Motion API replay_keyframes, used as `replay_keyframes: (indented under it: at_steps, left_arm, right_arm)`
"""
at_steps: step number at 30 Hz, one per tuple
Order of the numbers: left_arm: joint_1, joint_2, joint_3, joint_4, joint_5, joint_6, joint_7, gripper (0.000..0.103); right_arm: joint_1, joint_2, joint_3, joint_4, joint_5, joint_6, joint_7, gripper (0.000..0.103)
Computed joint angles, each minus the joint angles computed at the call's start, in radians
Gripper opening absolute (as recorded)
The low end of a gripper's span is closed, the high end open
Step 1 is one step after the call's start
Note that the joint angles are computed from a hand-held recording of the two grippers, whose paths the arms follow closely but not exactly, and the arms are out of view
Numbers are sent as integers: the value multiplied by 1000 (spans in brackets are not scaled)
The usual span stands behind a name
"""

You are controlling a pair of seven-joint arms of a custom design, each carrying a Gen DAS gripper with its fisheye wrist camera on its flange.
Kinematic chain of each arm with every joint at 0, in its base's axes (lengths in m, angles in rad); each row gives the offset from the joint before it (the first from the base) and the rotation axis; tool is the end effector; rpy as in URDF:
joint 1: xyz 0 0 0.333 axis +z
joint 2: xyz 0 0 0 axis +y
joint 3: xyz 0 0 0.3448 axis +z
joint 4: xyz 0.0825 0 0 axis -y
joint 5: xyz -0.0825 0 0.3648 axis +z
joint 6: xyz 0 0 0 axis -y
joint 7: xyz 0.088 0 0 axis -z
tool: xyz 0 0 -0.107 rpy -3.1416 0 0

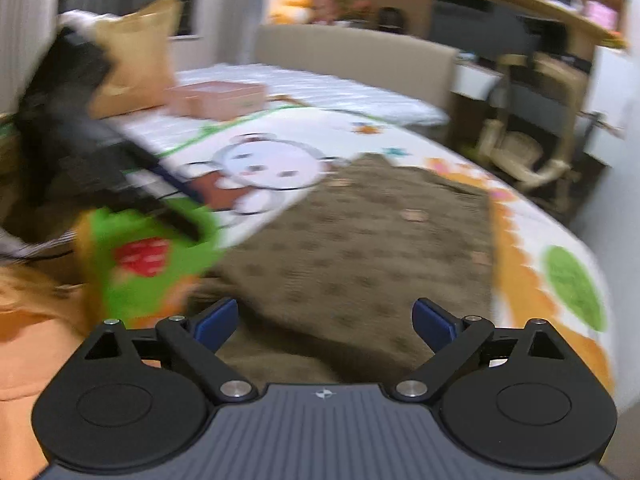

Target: Fold clothes

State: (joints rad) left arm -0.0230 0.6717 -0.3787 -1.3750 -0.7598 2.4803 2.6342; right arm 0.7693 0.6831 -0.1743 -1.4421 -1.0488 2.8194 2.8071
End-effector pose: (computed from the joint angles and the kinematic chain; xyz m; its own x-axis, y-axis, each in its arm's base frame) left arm 0.7304 -0.2214 0.4208 -0.7782 -0.5682 0.2675 -0.5457 0.4009 -0.7359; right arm 0.5821 0.4877 0.3800 0.2784 -0.9530 0.1199 -0.5477 -0.2600 -0.7952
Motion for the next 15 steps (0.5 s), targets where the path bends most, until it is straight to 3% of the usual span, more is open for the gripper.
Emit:
replay_keyframes:
  at_steps: [4, 7, 9, 11, 15]
  left_arm:
    - [-37, 8, 30, 15, 47, 85, -52, 93]
    - [-54, 18, 34, 23, 90, 126, -64, 94]
    - [-54, 18, 25, 17, 108, 140, -59, 94]
    - [-52, 9, 13, -9, 120, 174, -33, 94]
    - [-48, -8, -11, -60, 136, 246, 34, 95]
  right_arm:
    - [-59, 73, 101, 83, 127, 29, -227, 95]
    - [-28, 121, 72, 138, 161, 1, -289, 95]
    - [8, 139, 18, 162, 180, -31, -239, 84]
    - [4, 125, -8, 131, 211, 25, -134, 80]
    - [-13, 92, -43, 47, 262, 155, 29, 79]
